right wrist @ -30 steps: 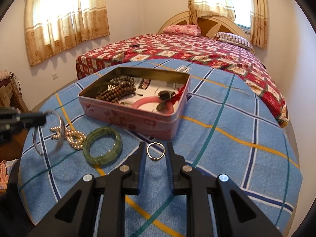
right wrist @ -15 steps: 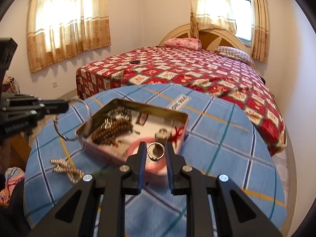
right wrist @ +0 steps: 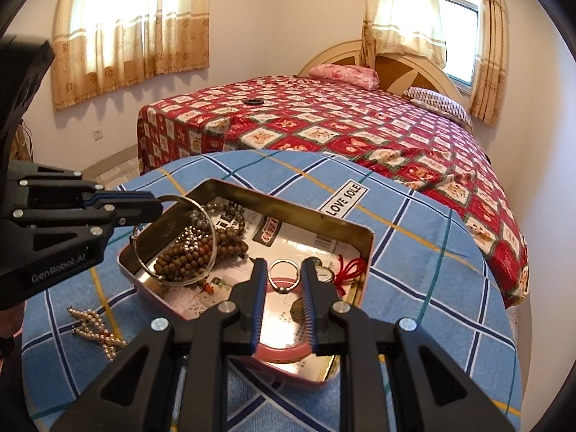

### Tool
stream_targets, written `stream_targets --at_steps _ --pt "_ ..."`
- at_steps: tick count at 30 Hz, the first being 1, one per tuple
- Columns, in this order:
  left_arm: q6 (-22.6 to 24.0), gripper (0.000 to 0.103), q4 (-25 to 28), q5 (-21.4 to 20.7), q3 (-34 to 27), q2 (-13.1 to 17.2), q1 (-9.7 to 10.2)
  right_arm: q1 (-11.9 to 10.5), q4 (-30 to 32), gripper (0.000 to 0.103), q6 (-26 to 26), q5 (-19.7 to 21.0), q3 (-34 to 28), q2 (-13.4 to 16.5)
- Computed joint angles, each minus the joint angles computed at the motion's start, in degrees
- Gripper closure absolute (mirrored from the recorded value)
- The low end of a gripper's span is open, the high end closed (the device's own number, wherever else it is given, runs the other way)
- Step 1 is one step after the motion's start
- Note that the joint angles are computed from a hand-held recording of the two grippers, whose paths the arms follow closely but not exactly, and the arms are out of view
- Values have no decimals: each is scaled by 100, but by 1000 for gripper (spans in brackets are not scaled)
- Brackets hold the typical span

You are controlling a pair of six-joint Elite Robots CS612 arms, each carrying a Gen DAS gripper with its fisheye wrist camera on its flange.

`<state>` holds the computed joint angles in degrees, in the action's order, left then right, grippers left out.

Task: Organize jewelry
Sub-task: 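Release the silver bangle into the tin with the left tool while the right tool drops the ring, then grasp the green jade bangle with the right tool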

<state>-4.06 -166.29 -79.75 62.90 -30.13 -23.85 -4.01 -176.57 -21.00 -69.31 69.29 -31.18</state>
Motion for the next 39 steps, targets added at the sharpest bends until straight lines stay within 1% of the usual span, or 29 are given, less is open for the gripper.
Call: stream_targets --at_steps 2,4,6,7,8,9,10,11,13,16,18,20,25,27,30,35,37,39 --pt "31 95 32 8 -28 15 -3 12 52 81 -45 -55 -6 7" --pt "25 94 58 43 -45 22 -8 23 -22 81 -18 -162 7 17" --pt "-7 86 98 173 -55 21 -19 33 -26 75 13 -248 14 17" --pt "-10 70 76 230 -39 13 -26 32 -44 66 45 -269 31 11" --pt "-17 47 -4 298 0 0 -34 26 -83 63 87 -274 63 -2" --pt "-22 37 -145 401 61 -19 -45 20 -118 62 119 -282 108 -22" --pt "-6 29 -269 464 114 -36 -50 19 -125 60 136 -312 153 -46" --pt "19 29 -372 447 177 -63 -47 18 -142 55 153 -350 209 -73" --pt "-22 29 -440 367 269 -117 -25 13 -198 52 209 -384 281 -103" --pt "-174 29 -602 387 468 -207 3 -4 -292 52 271 -404 492 -203" --pt "-290 29 -601 472 590 -259 10 -19 -325 51 308 -355 618 -264" --pt "-395 29 -638 540 745 -314 20 -25 -378 47 335 -366 737 -313" --pt "-746 29 -667 765 1166 -450 25 -37 -447 47 400 -383 989 -418" --pt "-894 29 -634 793 1303 -492 32 -44 -448 47 466 -349 1084 -456" --pt "-1122 29 -593 771 1502 -542 27 -26 -390 46 410 -309 1172 -484" --pt "-1280 29 -446 768 1575 -532 5 68 -61 46 213 -330 1063 -417" --pt "-1256 29 -437 755 1581 -526 -1 115 197 46 86 -520 1020 -405" --pt "-1241 29 -405 774 1568 -515 -8 111 313 48 103 -575 993 -399"
